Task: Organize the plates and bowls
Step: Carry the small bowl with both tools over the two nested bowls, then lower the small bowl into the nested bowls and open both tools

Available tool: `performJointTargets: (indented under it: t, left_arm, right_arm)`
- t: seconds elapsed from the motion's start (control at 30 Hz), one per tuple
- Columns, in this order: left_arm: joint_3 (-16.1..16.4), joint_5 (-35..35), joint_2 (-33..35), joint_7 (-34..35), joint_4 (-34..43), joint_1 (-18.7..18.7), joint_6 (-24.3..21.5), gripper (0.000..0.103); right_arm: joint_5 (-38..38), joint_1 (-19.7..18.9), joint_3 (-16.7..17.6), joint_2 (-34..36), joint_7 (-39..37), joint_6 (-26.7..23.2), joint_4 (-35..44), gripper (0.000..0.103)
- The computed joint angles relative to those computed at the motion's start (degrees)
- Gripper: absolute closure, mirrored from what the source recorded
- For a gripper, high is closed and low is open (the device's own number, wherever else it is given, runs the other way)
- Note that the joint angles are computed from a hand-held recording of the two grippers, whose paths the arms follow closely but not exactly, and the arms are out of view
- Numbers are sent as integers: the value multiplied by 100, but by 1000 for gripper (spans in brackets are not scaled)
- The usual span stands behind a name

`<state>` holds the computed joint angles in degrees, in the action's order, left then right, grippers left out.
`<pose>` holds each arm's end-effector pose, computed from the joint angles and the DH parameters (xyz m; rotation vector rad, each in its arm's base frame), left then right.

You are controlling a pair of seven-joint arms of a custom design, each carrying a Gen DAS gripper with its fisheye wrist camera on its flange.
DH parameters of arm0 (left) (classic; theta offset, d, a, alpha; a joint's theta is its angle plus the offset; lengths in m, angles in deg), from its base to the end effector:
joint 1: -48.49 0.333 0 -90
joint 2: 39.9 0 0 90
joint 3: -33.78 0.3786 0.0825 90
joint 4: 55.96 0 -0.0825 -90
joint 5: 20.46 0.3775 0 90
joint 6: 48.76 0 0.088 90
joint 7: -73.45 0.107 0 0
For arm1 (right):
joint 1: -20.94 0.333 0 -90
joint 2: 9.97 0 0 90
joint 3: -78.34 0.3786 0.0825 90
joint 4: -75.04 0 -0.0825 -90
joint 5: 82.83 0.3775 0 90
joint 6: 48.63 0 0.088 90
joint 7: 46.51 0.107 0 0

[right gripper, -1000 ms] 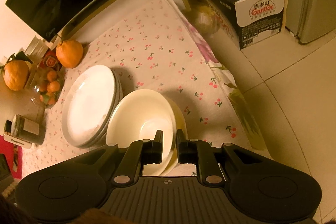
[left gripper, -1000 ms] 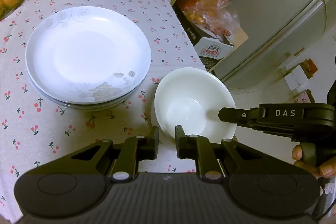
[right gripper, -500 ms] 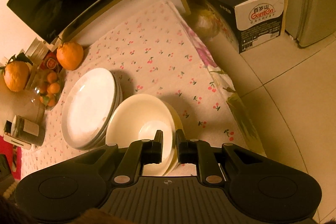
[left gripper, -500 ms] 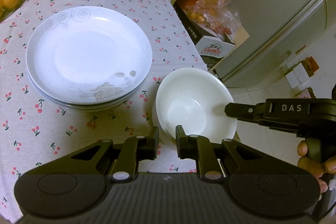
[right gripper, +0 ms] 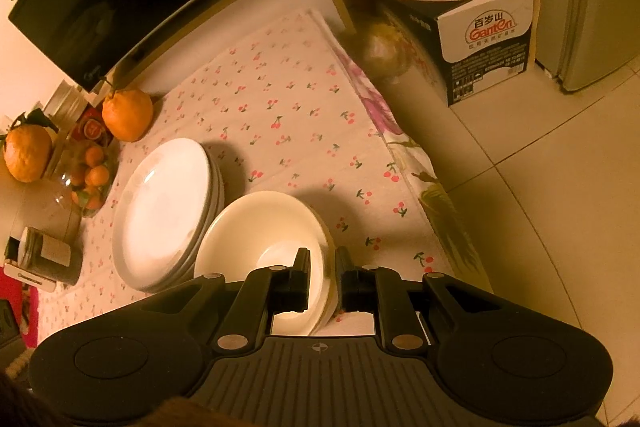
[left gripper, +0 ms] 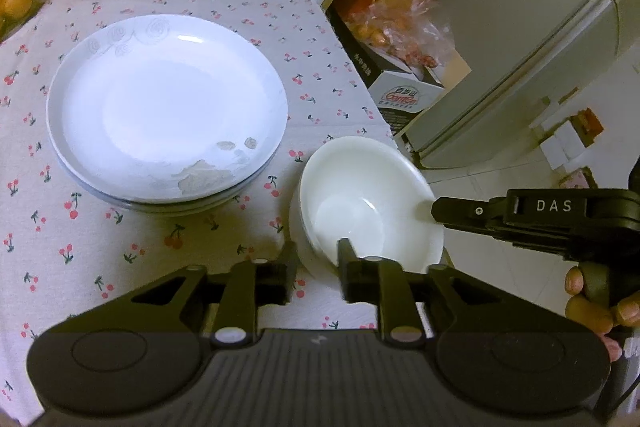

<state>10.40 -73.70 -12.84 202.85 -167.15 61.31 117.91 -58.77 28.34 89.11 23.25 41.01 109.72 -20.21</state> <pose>0.6688 -0.0434 0.3508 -2.1252 1.9552 -1.0816 0.7260 0.1904 0.3865 -1.7440 1.8317 -0.0419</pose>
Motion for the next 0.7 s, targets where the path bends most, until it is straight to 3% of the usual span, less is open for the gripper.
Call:
performJointTargets:
  t: [0.1,0.13,0.3,0.47,0.63,0.7]
  left_arm:
    - [-128,-54,-7,295,-27,78,67,74]
    - [-159,-74,-10,387,-34,91,93,72]
    - [-451,-328,-17,1135,-109,249,351,44]
    - [-722,-595,-10,1954,-174,389,562,22]
    - [-1199,-1213,70,3166,-210,726,779,8]
    - [-1236,-1437,75,3588,-215,776,702,5]
  right_arm:
    - [-16,2,-16,14,9,-25,3,86]
    - [-18,-3,-15,19,5,-20,1,81]
    - [103,-113,100,16,-114,142,-71,75]
    - [218,-204,216,-2,-329,402,-185,53]
    - [516,-560,701,-12,-969,942,-418,36]
    - [603,-724,928,-1,-1310,1141,-519,35]
